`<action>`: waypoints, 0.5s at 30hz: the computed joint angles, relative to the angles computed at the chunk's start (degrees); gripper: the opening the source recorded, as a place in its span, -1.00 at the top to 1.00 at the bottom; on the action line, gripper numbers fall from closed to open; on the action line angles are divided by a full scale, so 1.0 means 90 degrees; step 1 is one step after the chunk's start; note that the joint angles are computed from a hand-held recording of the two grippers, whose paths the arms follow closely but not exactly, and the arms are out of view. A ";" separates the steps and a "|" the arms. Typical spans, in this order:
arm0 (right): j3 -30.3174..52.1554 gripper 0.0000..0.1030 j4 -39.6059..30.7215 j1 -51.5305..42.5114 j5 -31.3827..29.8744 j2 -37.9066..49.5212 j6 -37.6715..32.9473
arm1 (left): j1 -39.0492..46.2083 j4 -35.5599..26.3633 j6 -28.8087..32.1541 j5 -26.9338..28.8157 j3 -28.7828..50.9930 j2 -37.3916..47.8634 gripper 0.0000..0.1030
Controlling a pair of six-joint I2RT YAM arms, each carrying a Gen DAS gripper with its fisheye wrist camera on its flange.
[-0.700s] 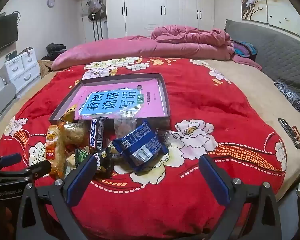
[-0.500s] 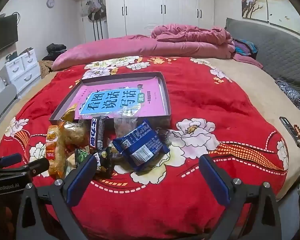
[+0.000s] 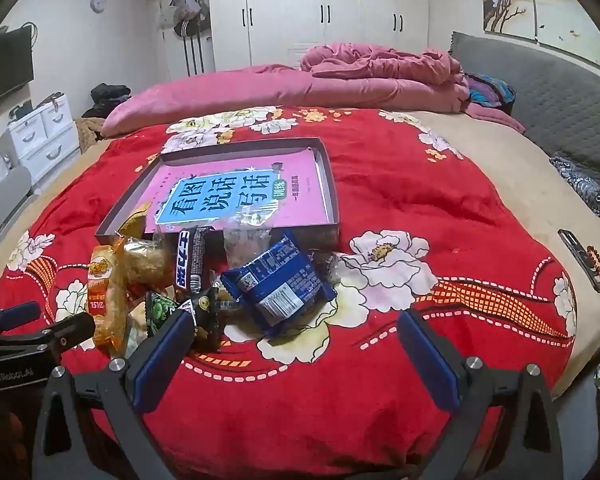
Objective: Organize snacks
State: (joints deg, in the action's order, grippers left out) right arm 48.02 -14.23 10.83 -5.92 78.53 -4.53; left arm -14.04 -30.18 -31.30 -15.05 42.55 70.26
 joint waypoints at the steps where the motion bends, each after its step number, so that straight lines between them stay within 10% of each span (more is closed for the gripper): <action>1: 0.0006 -0.99 -0.0009 -0.0017 -0.0007 0.0006 0.0018 | -0.0021 0.0000 0.0003 -0.0013 0.0000 -0.0013 -0.98; 15: 0.0035 -0.99 -0.0039 -0.0060 -0.0007 0.0040 0.0055 | -0.0072 -0.0026 0.0007 -0.0043 0.0038 0.0006 -0.98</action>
State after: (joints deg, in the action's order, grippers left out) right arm 48.33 -14.57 10.29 -5.99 78.89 -4.03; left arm -14.68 -30.42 -31.23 -15.44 42.90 70.31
